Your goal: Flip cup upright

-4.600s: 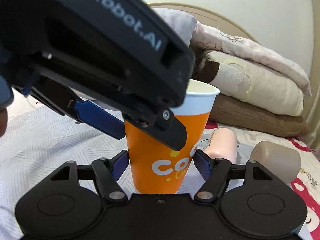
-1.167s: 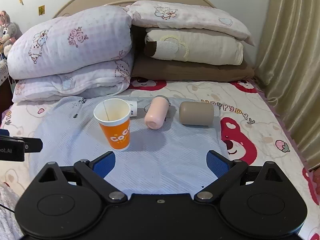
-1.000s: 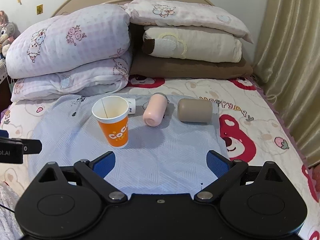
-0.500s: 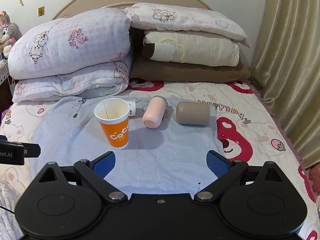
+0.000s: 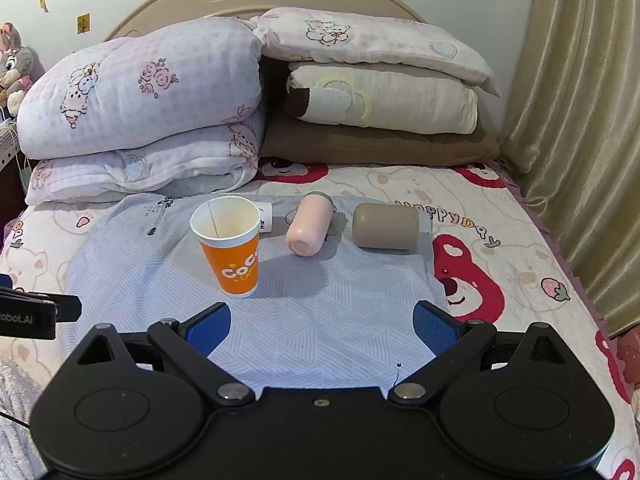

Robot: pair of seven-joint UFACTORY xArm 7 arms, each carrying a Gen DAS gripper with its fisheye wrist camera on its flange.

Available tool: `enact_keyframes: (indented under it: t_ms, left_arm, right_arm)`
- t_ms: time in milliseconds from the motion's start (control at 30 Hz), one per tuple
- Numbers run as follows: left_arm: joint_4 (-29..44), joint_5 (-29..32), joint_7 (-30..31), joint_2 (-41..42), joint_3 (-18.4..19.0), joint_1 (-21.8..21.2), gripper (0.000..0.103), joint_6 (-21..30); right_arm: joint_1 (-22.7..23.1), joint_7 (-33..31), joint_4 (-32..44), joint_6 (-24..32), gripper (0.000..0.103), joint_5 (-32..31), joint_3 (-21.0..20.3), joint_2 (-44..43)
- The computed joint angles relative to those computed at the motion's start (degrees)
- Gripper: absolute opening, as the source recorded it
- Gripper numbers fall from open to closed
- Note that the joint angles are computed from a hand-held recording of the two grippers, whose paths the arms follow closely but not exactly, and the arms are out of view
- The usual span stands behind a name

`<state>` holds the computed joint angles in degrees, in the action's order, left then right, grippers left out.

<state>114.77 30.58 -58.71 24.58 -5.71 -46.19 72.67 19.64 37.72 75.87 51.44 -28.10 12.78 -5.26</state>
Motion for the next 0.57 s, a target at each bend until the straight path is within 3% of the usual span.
enact_keyframes:
  t_ms: [567]
  left_arm:
    - [1.35,0.25,0.88,0.76,0.17,-0.62,0.096,1.77]
  right_arm:
    - [0.03,0.13,-0.34,0.00,0.099,-0.50,-0.03,-0.24]
